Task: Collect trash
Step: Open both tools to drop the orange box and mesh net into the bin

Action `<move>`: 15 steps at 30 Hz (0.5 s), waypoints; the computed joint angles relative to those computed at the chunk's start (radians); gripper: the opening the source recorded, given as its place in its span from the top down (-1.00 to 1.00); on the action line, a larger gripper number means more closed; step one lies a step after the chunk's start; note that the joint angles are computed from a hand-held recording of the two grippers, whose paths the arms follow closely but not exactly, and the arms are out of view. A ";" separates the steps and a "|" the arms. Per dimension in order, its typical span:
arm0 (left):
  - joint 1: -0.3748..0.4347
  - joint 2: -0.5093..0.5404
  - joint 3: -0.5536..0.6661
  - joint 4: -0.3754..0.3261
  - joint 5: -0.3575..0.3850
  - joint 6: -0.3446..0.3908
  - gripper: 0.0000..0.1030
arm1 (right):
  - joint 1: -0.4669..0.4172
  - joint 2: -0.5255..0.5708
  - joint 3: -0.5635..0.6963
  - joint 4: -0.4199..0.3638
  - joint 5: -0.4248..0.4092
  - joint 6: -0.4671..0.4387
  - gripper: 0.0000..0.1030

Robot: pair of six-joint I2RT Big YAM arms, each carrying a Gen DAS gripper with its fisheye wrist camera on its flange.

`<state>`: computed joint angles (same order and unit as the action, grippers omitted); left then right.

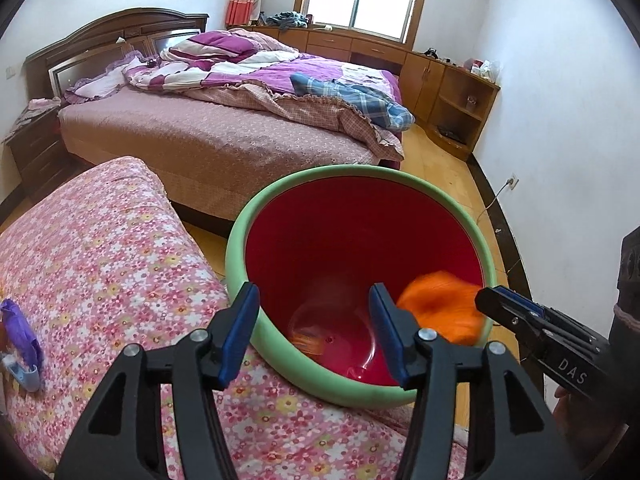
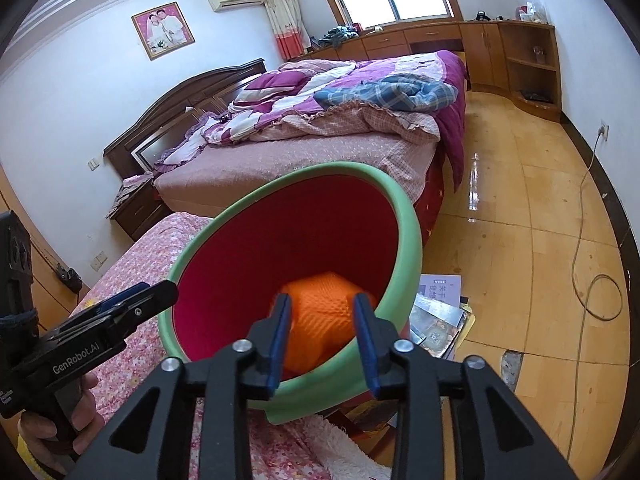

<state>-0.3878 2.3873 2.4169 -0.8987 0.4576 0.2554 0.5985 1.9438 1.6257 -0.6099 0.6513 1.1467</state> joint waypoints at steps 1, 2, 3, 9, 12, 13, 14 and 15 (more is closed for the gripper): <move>0.003 -0.005 -0.007 0.001 0.001 -0.002 -0.11 | 0.003 -0.001 0.001 0.003 0.006 -0.005 0.26; 0.005 -0.010 -0.015 0.004 0.001 -0.006 -0.11 | 0.006 -0.003 0.001 0.004 0.010 -0.007 0.22; 0.008 -0.019 -0.029 0.009 0.002 -0.009 -0.11 | 0.007 -0.005 0.000 0.009 0.015 -0.012 0.20; 0.032 -0.078 -0.114 0.038 0.004 -0.029 -0.11 | 0.022 -0.009 0.013 0.010 0.033 -0.018 0.08; 0.047 -0.114 -0.169 0.064 0.003 -0.042 -0.11 | 0.034 -0.006 0.028 0.012 0.038 -0.030 0.05; 0.053 -0.126 -0.187 0.073 0.002 -0.046 -0.11 | 0.037 -0.005 0.032 0.012 0.038 -0.032 0.03; 0.060 -0.140 -0.210 0.086 0.002 -0.052 -0.11 | 0.042 -0.002 0.040 0.012 0.039 -0.036 0.00; 0.067 -0.153 -0.230 0.096 0.001 -0.057 -0.11 | 0.044 0.000 0.045 0.013 0.039 -0.039 -0.02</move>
